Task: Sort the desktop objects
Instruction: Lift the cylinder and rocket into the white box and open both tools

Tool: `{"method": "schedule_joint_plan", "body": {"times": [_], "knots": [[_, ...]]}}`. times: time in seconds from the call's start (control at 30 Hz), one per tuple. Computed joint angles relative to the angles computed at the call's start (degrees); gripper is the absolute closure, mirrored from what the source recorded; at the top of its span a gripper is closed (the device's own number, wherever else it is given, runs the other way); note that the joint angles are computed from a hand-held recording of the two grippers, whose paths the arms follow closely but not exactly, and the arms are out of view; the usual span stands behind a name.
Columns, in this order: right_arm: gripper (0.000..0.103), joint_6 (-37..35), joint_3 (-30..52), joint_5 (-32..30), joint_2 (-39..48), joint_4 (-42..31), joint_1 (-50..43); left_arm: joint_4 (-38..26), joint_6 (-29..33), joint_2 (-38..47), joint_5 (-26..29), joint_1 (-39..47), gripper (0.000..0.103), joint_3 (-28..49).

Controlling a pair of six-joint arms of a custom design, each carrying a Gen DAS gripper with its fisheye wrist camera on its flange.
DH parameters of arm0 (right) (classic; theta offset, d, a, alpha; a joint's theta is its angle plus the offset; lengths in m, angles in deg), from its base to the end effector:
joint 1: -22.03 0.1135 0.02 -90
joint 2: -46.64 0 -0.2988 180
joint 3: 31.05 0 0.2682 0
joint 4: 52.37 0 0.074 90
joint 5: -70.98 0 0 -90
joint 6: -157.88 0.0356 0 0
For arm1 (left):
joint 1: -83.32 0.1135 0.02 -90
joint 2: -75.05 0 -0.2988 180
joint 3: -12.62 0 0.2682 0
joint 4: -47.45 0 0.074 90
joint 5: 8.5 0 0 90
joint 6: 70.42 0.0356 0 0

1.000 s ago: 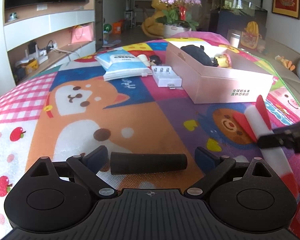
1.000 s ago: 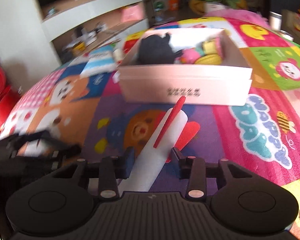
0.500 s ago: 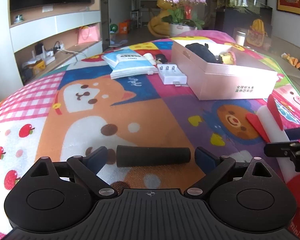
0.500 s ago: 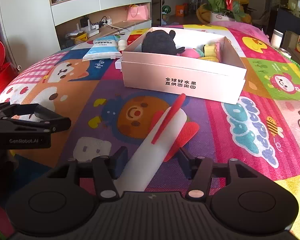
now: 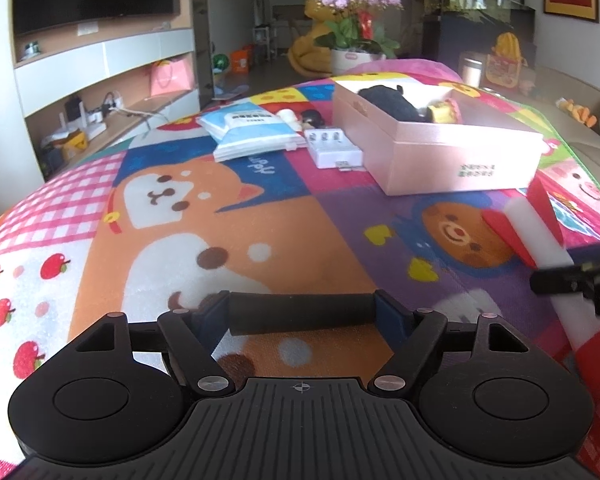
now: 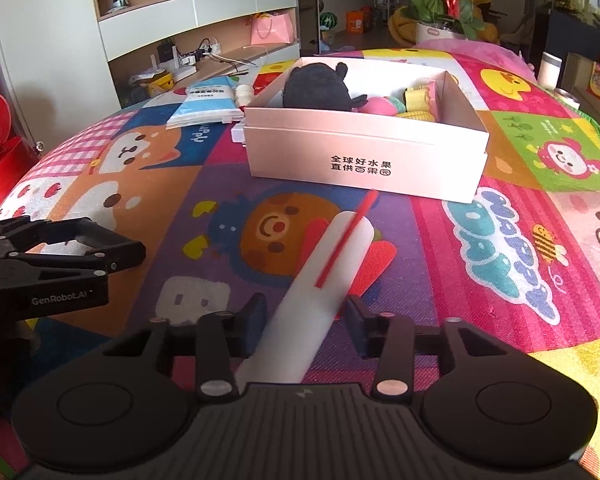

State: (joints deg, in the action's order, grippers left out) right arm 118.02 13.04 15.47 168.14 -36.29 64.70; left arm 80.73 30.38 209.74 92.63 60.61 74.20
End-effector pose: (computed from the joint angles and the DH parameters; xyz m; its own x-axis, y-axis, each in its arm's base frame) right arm 0.2226 0.1778 0.0158 -0.6890 0.2254 -0.6889 0.2652 0.9629 0.0498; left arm 0.3587 -0.1576 -0.0005 -0.4838 0.4018 -0.7775 0.6171 0.7865 0.0224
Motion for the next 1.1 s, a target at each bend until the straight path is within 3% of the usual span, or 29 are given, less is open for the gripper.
{"method": "schedule_joint_plan", "body": {"times": [0.13,0.3,0.47,0.53,0.6,0.67,0.77,0.87,0.97,1.1], "knots": [[0.070,2.10,-2.64,3.67,-4.14,-1.97,2.04,1.42,1.84,-2.72,2.24,-0.31,0.023,-4.07],[0.073,5.32,-6.68,13.96,-14.63,-8.64,4.90,3.34,1.06,-10.10,6.58,-1.42,0.023,-7.26],[0.074,6.80,-8.40,32.66,-25.58,-15.62,5.65,0.02,-0.62,-13.73,6.43,-6.34,0.023,0.43],[0.074,4.76,-10.05,35.92,-29.17,-13.24,4.34,-2.58,-0.88,-12.59,4.55,-9.10,0.023,6.15],[0.074,-0.20,-12.64,35.95,-32.32,-6.93,2.41,-7.70,-3.37,-10.17,4.17,-11.41,0.022,14.21],[0.074,-4.93,-13.98,35.59,-34.03,-2.68,0.15,-11.42,-5.54,-7.42,2.65,-13.01,0.008,21.22],[0.074,-12.38,-16.04,33.11,-36.64,3.49,-3.82,-12.34,-7.08,-4.97,-1.82,-13.91,0.005,26.68],[0.074,-19.37,-17.75,28.81,-37.57,10.08,-8.31,-11.87,-9.14,-4.98,-1.56,-11.82,0.003,26.37],[0.074,-24.95,-16.93,20.72,-34.96,15.42,-15.43,-10.51,-9.59,-4.84,-1.94,-9.03,0.001,23.37],[0.074,-28.70,-9.56,6.82,-29.18,13.45,-25.58,-8.06,-7.07,-3.57,-2.19,-6.31,0.001,18.78]]}}
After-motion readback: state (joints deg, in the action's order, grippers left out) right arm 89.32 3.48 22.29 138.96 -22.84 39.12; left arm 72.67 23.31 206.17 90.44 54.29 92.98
